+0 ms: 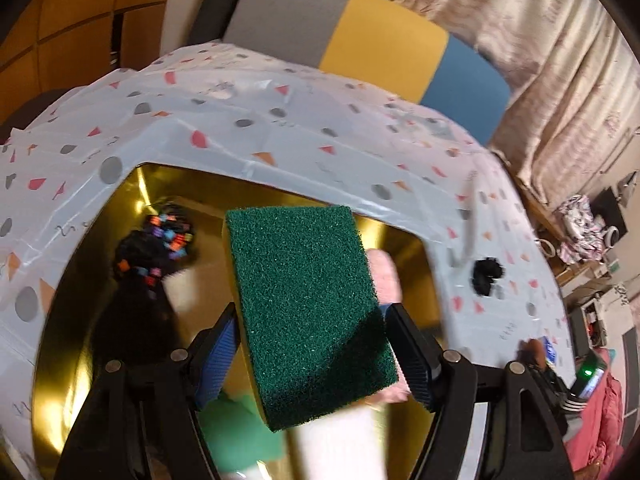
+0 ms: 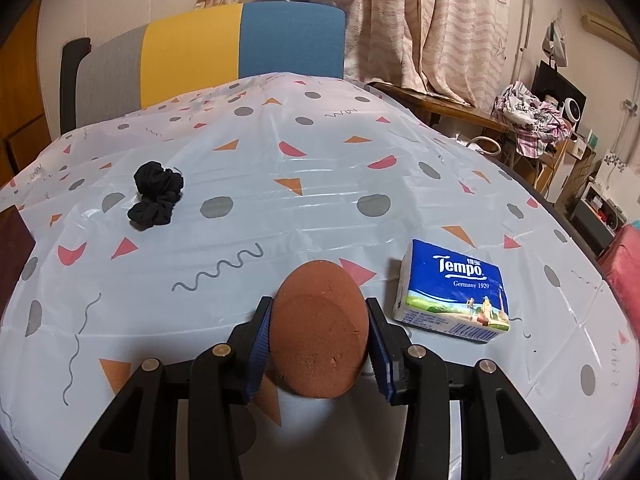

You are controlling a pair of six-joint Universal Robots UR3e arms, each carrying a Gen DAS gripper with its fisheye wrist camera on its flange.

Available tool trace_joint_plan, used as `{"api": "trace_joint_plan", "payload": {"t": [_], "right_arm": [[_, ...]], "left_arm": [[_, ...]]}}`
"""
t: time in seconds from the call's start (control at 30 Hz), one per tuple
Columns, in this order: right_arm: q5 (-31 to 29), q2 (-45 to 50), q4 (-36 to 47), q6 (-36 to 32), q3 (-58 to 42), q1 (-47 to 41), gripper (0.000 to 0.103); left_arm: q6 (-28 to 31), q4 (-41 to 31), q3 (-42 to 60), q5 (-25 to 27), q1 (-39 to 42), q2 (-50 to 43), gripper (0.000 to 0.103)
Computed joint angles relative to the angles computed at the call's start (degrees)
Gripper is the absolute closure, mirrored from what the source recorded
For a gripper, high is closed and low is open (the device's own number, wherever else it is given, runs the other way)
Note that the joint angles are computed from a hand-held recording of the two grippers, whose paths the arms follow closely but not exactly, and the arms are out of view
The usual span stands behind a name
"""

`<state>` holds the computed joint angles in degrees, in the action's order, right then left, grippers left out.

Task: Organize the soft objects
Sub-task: 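Drop the green sponge into the tray with the left tool while the right tool holds the brown sponge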

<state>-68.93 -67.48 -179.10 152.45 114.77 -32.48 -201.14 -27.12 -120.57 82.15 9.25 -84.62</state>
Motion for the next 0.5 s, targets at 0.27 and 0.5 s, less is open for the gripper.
{"api": "trace_joint_plan", "payload": {"t": [0.27,0.5], "right_arm": [[-1.4,0.2,-1.0,-0.2,0.2,0.8,0.058],[-2.1,0.3,-1.3,-0.3,0.1,1.2,0.058]], "left_arm": [[1.7,0.8,-0.1,1.0,3.7,-2.3,0.028],[0.6,1.2,-2.0,1.4,6.7,-1.0,0.021]]}}
